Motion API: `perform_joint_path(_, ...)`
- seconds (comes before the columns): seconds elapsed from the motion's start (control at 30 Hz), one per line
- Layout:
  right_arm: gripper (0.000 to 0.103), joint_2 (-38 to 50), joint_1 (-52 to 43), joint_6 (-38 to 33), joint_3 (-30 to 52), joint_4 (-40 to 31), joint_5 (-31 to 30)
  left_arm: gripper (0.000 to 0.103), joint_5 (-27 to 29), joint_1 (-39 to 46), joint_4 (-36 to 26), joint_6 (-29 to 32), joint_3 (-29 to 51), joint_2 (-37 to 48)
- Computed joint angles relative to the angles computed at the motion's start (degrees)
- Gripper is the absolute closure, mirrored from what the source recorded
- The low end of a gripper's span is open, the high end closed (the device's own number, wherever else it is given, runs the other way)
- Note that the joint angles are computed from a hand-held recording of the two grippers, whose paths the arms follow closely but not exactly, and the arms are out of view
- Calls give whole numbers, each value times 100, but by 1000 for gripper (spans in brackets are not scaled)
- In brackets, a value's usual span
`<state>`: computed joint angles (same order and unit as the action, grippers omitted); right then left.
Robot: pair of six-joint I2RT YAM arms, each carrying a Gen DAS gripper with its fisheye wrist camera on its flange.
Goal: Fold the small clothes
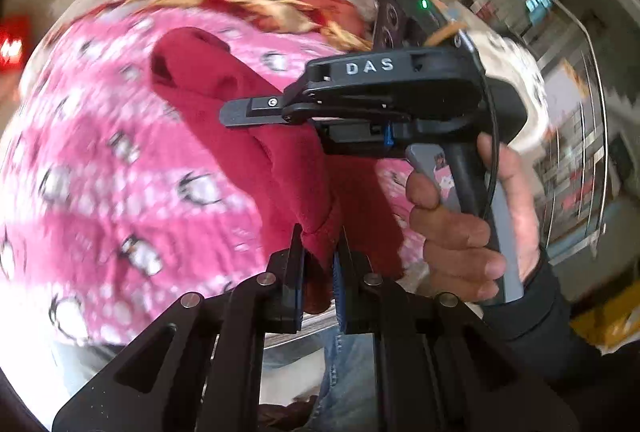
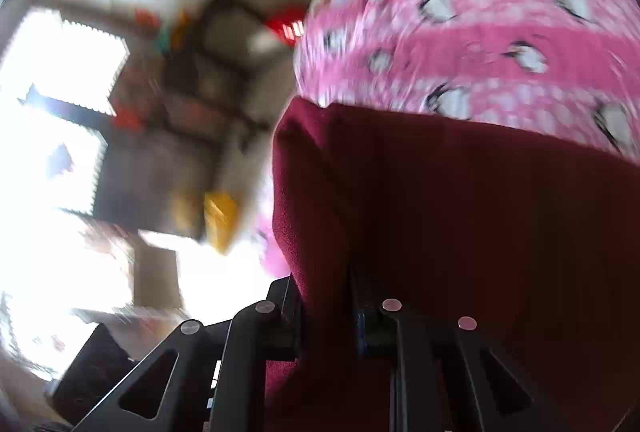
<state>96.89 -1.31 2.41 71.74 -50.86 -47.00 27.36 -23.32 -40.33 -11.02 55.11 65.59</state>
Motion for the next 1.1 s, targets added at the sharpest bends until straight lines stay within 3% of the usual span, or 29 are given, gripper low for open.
perform_joint_path(0.07, 85, -343, -770, -130, -431, 82, -666, 93, -200, -382, -116, 86, 119, -44)
perform_joint_path(0.2, 86, -733, -1836, -296, -914, 82, -1476, 93, -742, -1455, 7, -70, 642, 636)
perform_joint_path(0.37, 86, -355, -3284, -1713, -1030, -984, -2079, 93, -1163, -2396, 300, -102, 997, 1606)
perform_joint_path(0.6, 86, 1257, -5004, -4125, -459, -2973, -1900, 93, -1254, -2757, 673, -245, 1299, 3050)
perform_joint_path(0.67, 86, 1721, -5226, -4293, -435, -2936, -1713, 91, -1178, -2711, 589, -415, 1387, 3411)
perform_joint_path(0.73, 86, 2012, -5211, -3870, -575, -2317, -1510, 91, -627, -2524, 282, -504, 1461, 3626)
perform_joint_path(0.8, 85, 2204, -5263, -3871, -528, -2272, -1319, 90, -261, -2345, 129, -439, 1308, 3438)
perform_joint_path(0.83, 85, 2286, -5290, -3838, -504, -2258, -1319, 84, -240, -2258, 10, -333, 1212, 3214)
perform_joint_path(0.9, 75, 2255, -5448, -4066, -389, -2565, -1292, 65, -354, -2009, -57, -196, 965, 2730)
perform_joint_path(0.93, 65, 2035, -5520, -4126, -378, -2650, -1222, 48, -441, -1882, -3, -221, 850, 2563)
perform_joint_path(0.97, 41, 1818, -5552, -4133, -410, -2630, -1212, 40, -575, -1740, 72, -300, 742, 2402)
perform_joint_path(1.0, 26, 1626, -5620, -4300, -443, -2734, -1225, 40, -678, -1518, 214, -395, 645, 2276)
perform_joint_path(1.1, 26, 758, -5706, -4364, -730, -2618, -925, 40, -971, -1180, 187, -578, 879, 2528)
